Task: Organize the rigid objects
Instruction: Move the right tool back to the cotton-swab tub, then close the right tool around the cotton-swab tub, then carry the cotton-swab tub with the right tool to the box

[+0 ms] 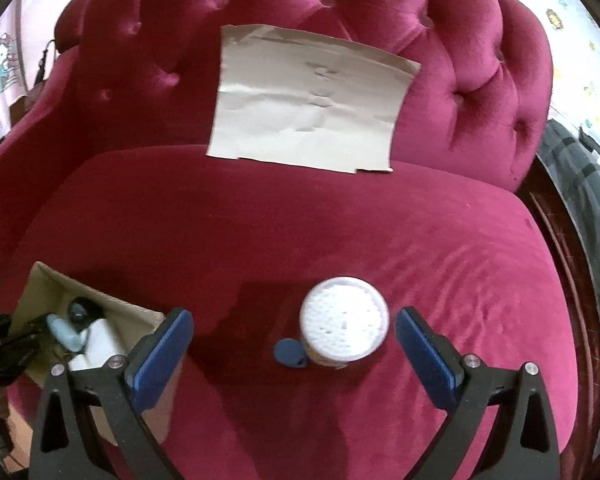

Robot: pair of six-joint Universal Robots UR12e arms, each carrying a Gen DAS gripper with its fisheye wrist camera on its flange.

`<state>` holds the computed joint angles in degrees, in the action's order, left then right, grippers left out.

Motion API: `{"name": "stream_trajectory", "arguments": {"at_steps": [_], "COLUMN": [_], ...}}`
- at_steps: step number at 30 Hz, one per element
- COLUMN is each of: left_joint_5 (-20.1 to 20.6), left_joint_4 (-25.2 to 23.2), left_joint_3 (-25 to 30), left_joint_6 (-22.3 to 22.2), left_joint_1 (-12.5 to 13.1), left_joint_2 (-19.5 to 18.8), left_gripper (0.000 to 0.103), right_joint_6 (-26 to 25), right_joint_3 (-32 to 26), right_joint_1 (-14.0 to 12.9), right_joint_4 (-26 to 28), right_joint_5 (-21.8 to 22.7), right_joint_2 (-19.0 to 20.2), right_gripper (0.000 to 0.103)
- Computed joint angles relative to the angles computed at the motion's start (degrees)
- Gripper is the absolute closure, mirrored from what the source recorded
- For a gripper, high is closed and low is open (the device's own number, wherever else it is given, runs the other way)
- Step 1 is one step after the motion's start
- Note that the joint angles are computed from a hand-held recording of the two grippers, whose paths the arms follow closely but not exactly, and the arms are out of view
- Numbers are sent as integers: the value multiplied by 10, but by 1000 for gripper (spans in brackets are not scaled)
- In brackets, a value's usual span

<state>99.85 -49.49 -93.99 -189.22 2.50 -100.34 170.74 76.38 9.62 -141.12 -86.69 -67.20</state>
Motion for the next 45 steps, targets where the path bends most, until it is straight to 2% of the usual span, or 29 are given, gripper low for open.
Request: {"name": "stream_trajectory", "arguments": {"at_steps": [9, 26, 28, 31, 32, 33, 45], "left_joint_5": [0, 0, 0, 0, 0, 0, 0], "left_joint_4": [0, 1, 1, 1, 1, 1, 1], "left_joint_3": [0, 0, 0, 0, 0, 0, 0], "left_joint_6": [0, 0, 0, 0, 0, 0, 0], "left_joint_1": [0, 0, 0, 0, 0, 0, 0], "left_joint_2": [0, 0, 0, 0, 0, 0, 0], "left_gripper": [96, 96, 96, 96, 96, 96, 96], "right_joint_6": [24, 50, 48, 44, 45, 48, 49], "right_joint_3": [-4, -12, -11, -14, -16, -16, -7], "right_joint_1": [-11, -22, -22, -21, -21, -22, -19], "right_joint_4": [1, 11, 11, 20, 24, 25, 6], "right_joint_5": [-13, 4, 3, -1, 1, 6, 4], "right_joint_2": [18, 33, 33, 34, 35, 34, 24], "right_gripper": [0, 1, 5, 28, 39, 42, 42]}}
